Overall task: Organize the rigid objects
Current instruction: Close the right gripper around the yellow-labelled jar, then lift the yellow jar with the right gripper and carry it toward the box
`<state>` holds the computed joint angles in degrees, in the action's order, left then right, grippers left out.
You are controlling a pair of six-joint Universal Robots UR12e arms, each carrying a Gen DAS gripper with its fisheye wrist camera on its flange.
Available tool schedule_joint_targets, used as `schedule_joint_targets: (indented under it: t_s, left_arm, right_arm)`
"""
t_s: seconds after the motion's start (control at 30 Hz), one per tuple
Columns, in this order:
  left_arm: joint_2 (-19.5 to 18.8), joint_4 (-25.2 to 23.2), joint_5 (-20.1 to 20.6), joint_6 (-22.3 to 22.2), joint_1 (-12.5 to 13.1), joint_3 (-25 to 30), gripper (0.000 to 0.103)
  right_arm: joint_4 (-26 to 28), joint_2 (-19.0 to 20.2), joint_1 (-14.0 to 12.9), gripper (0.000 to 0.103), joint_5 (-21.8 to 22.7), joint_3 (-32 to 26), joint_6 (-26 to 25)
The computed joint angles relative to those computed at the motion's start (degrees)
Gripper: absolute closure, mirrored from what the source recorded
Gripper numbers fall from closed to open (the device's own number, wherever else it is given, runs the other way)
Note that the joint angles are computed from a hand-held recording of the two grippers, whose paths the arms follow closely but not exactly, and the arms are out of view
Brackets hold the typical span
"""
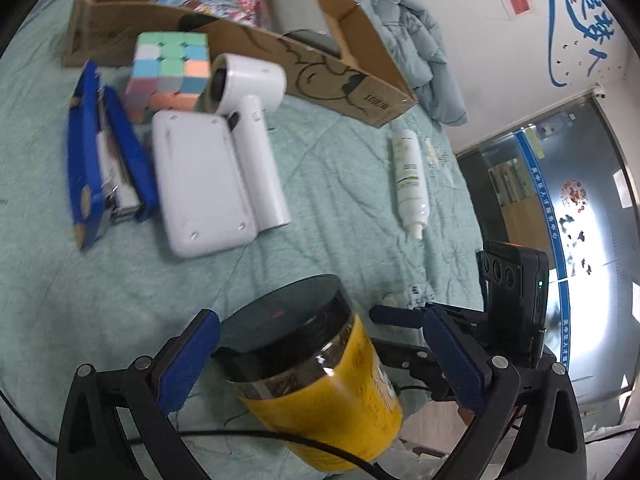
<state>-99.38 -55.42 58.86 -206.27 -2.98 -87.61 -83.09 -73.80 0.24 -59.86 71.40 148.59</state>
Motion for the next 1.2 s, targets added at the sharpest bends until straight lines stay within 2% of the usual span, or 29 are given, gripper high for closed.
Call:
schedule_joint_targets:
  t_s: [0.2,0.3,0.37,0.5,0.6,0.8,0.93,1.07,1.2]
  left_arm:
    - [2.52,-1.67,0.97,-1.76,1.7,-2.7,0.001]
    - [3.59,-1.56,0.97,-1.66,2.47,-3.43,0.001]
    - [3.78,-2.9,-0.45,-0.52,2.88,-3.39,0.001]
    - [3.04,-4.62,-7.32,1.57,3.39,-3.66,0.001]
    - [2.19,-4.04,-9.89,0.31,3.13,-3.97,0.005]
    - [1.23,-6.76,-7.44,-0.3,1.78,-3.01,0.011]
    - [1.1,-6.92,-5.44,0.1,1.3,-2.38,0.014]
    - [1.29,-5.82,-2.83,1.6,0.64,-1.41,0.016]
    - [0.74,-2.46,-0.7,2.06,-0.27,-0.01,0.017]
  right_arm:
    - [3.24,0.25,-1.37,0.036,6.78,-1.57,-1.28]
    - [9.37,1.29,-1.17,0.034,8.44,-4.16,-6.28]
    - [12.82,1.89,-0.47,0.027,8.48,-5.19,-9.04]
    - [15.11,2.29,0.89,0.025,8.71,-5.0,-10.04]
    - [12.73,1.62,1.76,0.024,8.48,-3.44,-10.13]
    - [6.9,0.02,3.25,0.022,8.18,-0.4,-7.7]
    - [5.76,0.05,4.3,0.018,8.49,0.78,-6.62]
    - [-0.64,-0.86,5.28,0.018,7.73,2.66,-2.67]
    - [-5.46,-1.74,5.39,0.018,8.33,3.79,-0.24]
